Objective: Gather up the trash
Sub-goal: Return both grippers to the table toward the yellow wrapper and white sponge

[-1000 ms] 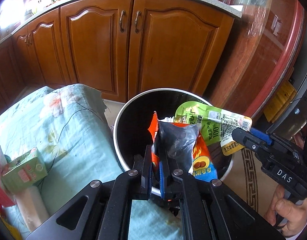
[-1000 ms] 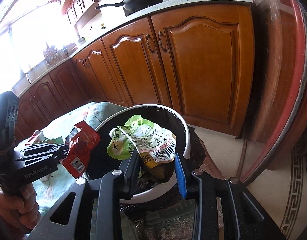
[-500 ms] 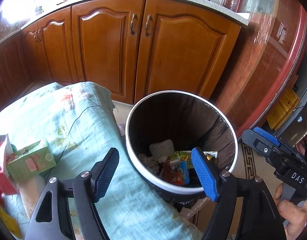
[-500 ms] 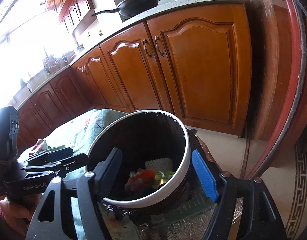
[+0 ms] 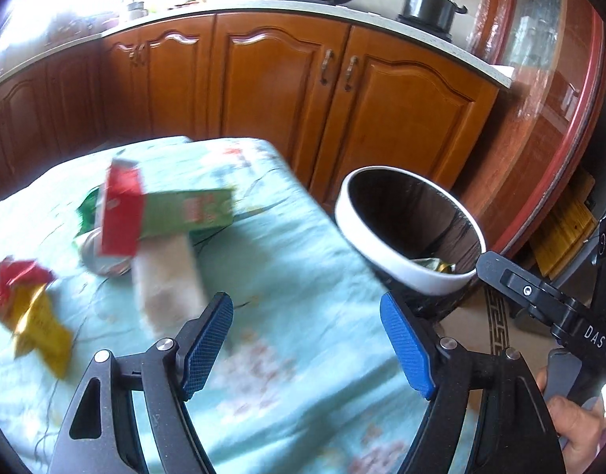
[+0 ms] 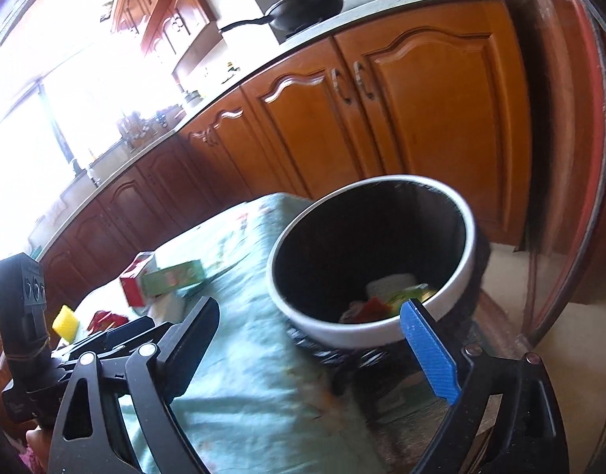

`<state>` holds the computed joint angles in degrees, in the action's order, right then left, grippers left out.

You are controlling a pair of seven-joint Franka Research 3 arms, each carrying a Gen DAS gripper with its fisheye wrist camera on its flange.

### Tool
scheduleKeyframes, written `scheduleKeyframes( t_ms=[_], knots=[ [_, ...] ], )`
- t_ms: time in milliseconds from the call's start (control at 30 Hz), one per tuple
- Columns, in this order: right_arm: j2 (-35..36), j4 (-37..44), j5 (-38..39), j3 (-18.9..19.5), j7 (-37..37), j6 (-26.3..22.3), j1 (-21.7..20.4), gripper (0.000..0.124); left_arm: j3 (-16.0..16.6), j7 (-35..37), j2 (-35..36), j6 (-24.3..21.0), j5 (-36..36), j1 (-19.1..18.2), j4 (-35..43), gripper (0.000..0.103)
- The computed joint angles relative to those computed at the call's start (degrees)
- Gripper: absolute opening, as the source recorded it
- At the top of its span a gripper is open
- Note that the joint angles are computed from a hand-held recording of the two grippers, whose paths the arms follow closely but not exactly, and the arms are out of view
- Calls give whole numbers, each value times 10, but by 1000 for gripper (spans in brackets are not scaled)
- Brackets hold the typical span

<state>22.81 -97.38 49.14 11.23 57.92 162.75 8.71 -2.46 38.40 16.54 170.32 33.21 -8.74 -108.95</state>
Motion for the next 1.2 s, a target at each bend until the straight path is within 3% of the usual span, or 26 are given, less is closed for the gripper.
scheduleKeyframes(
  t_ms=[100,300,700,1067,1200],
  knots=[
    [-5,-9,10,12,-10,-6,5,94,26,-51,-41,6,38,-9,-53,77],
    [-3,-8,18,21,-21,-25,26,94,32,-170,-124,10,125,20,-149,77],
    [19,23,-10,28,-22,-52,73,94,-21,-282,-214,4,199,132,-240,77],
    [97,128,-125,9,35,-90,121,93,-23,-238,-174,-45,141,148,-198,77],
    [144,193,-177,-3,77,-119,137,90,-12,-200,-135,-34,94,143,-169,75]
  ],
)
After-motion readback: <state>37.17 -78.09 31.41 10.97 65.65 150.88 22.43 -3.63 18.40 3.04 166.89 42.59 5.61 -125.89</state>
